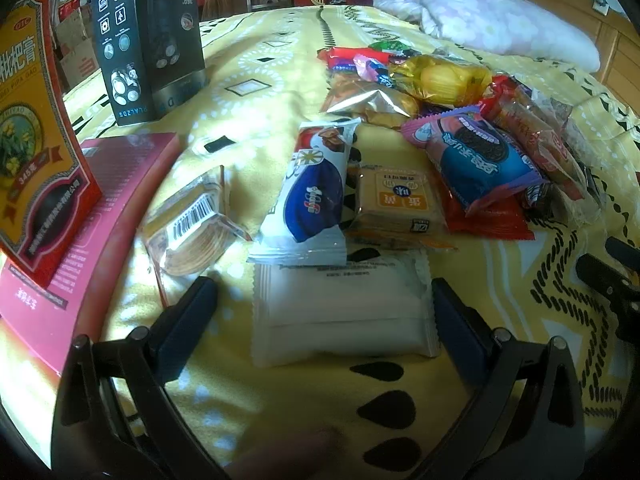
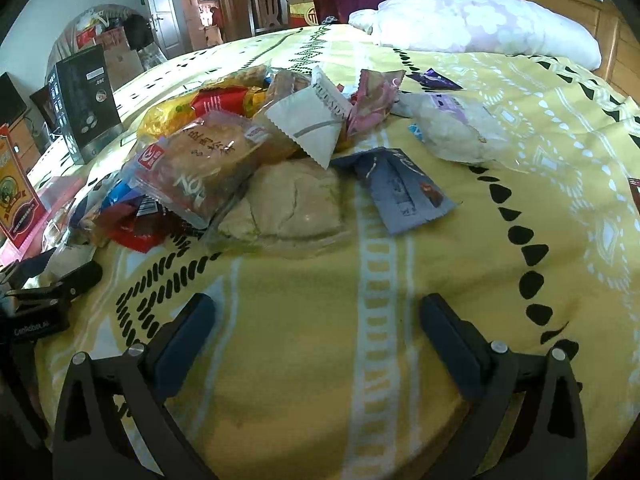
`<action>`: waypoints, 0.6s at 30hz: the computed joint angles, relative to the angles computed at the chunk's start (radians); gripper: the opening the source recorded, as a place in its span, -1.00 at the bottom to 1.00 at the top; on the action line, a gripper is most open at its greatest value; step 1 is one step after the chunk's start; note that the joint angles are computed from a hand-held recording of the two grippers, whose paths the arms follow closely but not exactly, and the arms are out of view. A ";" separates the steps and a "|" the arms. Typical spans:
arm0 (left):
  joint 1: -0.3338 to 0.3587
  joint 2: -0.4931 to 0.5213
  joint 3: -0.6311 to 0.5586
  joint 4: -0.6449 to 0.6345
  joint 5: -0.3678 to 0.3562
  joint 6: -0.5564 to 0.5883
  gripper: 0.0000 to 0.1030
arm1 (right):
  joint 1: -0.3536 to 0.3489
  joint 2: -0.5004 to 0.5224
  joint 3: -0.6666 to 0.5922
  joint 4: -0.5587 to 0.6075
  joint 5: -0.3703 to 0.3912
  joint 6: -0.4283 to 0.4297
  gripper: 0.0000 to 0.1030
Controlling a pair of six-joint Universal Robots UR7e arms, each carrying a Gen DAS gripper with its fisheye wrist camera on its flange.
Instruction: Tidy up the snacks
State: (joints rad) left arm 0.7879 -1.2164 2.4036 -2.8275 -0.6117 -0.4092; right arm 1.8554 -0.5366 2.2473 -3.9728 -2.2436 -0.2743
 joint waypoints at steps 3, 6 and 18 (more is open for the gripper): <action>0.000 0.000 0.000 0.000 0.001 0.000 1.00 | -0.001 0.001 -0.001 -0.002 -0.001 -0.002 1.00; 0.000 0.001 0.000 -0.002 0.001 0.000 1.00 | -0.002 0.000 -0.001 -0.001 0.002 -0.002 1.00; 0.001 0.002 0.000 -0.001 0.000 0.002 1.00 | -0.003 0.000 -0.003 0.000 -0.001 -0.005 1.00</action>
